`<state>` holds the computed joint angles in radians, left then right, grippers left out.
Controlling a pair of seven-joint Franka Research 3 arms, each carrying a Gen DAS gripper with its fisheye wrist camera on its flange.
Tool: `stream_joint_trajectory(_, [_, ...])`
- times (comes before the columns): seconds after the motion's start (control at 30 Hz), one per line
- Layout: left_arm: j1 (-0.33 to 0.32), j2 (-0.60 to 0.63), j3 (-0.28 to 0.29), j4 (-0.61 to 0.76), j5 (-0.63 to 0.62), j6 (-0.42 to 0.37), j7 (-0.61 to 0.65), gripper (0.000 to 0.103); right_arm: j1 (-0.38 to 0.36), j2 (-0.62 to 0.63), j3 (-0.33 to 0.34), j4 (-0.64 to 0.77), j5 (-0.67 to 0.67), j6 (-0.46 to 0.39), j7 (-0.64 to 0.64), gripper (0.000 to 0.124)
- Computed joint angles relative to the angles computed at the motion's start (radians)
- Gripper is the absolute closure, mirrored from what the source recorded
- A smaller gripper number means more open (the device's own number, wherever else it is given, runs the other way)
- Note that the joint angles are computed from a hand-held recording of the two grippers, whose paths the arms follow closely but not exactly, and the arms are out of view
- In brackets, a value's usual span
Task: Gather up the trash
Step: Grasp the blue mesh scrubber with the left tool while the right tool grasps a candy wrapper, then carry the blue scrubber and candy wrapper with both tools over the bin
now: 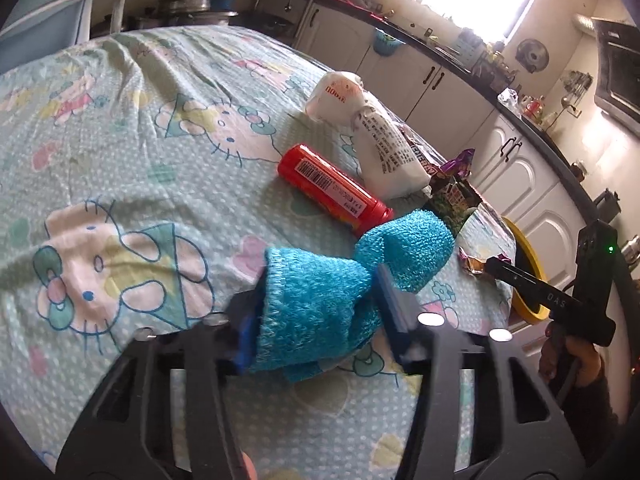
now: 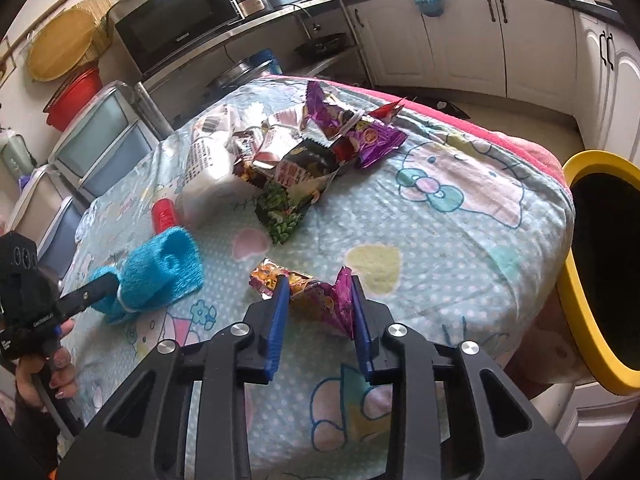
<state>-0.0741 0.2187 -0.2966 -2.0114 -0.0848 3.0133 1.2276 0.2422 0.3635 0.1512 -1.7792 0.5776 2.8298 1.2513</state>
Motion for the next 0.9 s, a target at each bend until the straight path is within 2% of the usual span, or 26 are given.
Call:
stream_joint_trajectory(0.1, [-0.014,-0.012,0.012,0.000,0.026,-0.008,-0.004,0.089,-0.009,-0.013,0.014,-0.011,0.021,-0.006,-0.027,0.102])
stream_joint_trajectory(0.17, [0.002,-0.024,-0.012,-0.007,0.001,-0.001,0.031,0.092,-0.012,-0.025,0.020,-0.023,0.039,-0.005,-0.045,0.103])
stream_joint_trajectory(0.23, [0.008,-0.025,-0.031,-0.003,-0.028,0.004,0.063,0.093,-0.008,-0.040,0.021,-0.039,0.051,0.005,-0.058,0.103])
stream_joint_trajectory(0.33, [-0.016,-0.033,-0.019,0.003,-0.009,0.008,0.072,0.093,-0.009,-0.071,0.026,-0.068,0.077,0.024,-0.092,0.103])
stream_joint_trajectory(0.53, [-0.099,-0.025,0.045,0.055,0.133,0.006,-0.007,0.094,-0.012,-0.121,0.020,-0.103,0.131,0.054,-0.137,0.104])
stream_joint_trajectory(0.9, [-0.152,0.052,0.061,0.204,0.260,-0.032,-0.062,0.094,-0.009,-0.184,-0.010,-0.136,0.175,0.111,-0.163,0.104])
